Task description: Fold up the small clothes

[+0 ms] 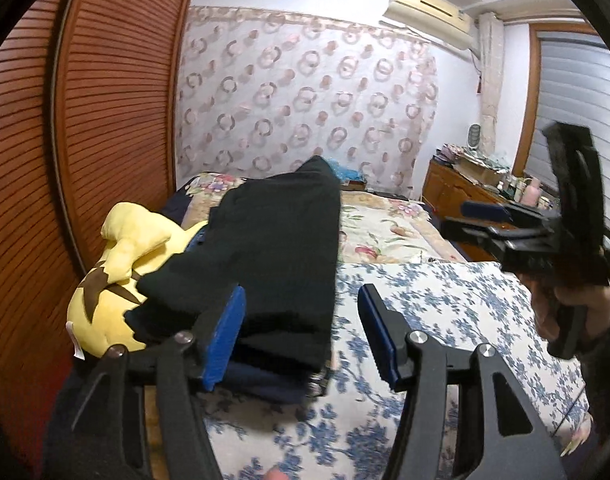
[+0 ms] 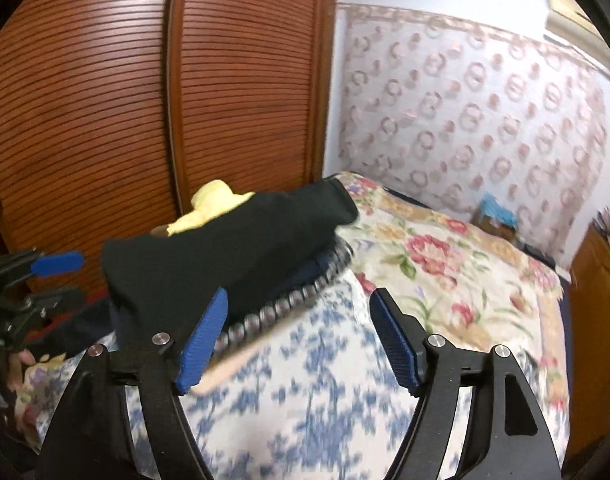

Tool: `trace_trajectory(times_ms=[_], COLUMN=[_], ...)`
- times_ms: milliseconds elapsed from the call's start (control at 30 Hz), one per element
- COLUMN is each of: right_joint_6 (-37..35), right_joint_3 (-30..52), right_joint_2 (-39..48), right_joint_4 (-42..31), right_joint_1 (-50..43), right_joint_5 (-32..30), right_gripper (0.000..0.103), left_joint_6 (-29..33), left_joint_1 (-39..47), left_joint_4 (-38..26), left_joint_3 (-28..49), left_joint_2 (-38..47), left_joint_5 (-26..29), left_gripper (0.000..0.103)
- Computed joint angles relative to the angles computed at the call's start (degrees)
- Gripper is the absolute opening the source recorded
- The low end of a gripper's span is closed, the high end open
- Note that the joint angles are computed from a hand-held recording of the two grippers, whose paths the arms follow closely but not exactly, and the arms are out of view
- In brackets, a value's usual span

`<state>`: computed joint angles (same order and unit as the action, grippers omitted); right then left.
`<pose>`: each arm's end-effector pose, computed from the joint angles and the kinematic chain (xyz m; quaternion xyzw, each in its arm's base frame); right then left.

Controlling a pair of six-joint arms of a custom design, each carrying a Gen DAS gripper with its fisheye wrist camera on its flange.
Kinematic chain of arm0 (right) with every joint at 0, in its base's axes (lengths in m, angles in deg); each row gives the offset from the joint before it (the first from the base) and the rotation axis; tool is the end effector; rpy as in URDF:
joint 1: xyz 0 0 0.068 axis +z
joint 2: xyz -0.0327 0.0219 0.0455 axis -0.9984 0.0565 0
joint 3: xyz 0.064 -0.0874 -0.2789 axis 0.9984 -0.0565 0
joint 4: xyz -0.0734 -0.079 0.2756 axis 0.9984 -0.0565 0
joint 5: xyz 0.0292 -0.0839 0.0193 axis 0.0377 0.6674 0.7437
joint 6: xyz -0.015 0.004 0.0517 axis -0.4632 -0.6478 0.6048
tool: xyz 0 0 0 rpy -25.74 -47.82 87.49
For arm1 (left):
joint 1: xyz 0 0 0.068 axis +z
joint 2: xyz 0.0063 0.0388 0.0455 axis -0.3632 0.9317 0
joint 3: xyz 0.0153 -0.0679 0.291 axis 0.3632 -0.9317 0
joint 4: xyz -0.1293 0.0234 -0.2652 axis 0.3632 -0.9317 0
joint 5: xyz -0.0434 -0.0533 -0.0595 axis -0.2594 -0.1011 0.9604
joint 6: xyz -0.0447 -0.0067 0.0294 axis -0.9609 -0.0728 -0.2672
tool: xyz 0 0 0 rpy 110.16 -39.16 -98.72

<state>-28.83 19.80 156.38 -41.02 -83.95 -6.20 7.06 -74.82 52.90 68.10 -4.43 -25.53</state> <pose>0.3138 0.0340 0.1930 -0.3446 0.8081 0.1483 0.4542 0.1886 -0.2153 0.1540 -0.0355 0.8544 -0.0639 0.5144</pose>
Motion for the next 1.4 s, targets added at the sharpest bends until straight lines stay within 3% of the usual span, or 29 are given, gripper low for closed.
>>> trace_trajectory(times_ms=[167, 367, 733, 1067, 1400], right_joint_6=[-0.75, -1.87, -8.49, -17.74, -17.08], right_joint_3=[-6.60, -12.74, -14.72, -11.71, -10.65], right_joint_2=[-7.82, -17.10, -28.89, -32.27, -30.13], right_joint_4=[-1.49, -3.24, -15.17, -27.83, -27.61], right_joint_1=[-7.54, -18.09, -38.83, -54.82, -59.73], right_joint_5=[-3.46, -8.54, -22.48, -34.23, -36.52], right_gripper=[0.087, 0.087, 0.087, 0.087, 0.087], left_joint_6=[-1.58, -3.41, -4.26, -5.29, -6.32], left_joint_1=[-4.29, -8.54, -15.24, -19.61, -21.02], left_joint_4=[-3.02, -7.19, -15.17, -20.91, -24.01], left_joint_3=[3.56, 8.07, 15.78, 21.18, 24.23], left_joint_2=[2.75, 5.53, 7.74, 8.04, 9.03], left_joint_5=[-2.51, -5.27, -11.37, -17.09, -18.96], left_gripper=[0.058, 0.058, 0.058, 0.058, 0.058])
